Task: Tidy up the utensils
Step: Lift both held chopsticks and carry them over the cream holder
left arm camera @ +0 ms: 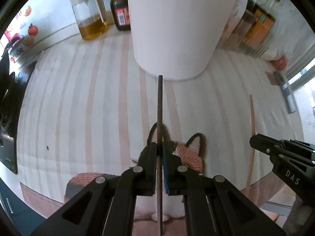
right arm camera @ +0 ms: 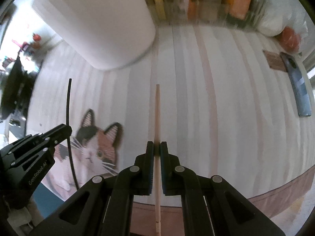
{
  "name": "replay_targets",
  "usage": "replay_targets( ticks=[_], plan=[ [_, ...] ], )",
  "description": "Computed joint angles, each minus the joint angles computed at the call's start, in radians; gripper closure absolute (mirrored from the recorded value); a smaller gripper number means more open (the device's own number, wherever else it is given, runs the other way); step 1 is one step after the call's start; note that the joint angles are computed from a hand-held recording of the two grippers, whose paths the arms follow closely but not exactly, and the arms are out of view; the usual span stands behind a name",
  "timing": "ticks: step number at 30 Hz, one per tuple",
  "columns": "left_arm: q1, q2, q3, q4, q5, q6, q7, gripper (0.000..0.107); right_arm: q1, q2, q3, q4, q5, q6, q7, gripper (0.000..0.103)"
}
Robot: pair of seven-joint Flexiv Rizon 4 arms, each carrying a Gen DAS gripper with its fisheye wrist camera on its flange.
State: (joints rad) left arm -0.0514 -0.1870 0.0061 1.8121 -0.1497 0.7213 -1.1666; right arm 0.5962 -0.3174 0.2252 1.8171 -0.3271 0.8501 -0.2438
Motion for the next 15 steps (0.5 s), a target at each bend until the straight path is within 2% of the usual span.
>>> replay_targets(
  ticks=[7,15],
  plan=[
    [0.008,0.037,-0.004,0.008,-0.056,0.032,0.041,0.104,-0.002,0.075,-0.015,0.065,-0.148,0.065,0.109,0.097],
    [0.012,0.061,-0.008,0.003,-0.116,0.078,0.079,0.104,0.008,0.061,-0.066,0.042,-0.316,0.101,0.212,0.097]
  ],
)
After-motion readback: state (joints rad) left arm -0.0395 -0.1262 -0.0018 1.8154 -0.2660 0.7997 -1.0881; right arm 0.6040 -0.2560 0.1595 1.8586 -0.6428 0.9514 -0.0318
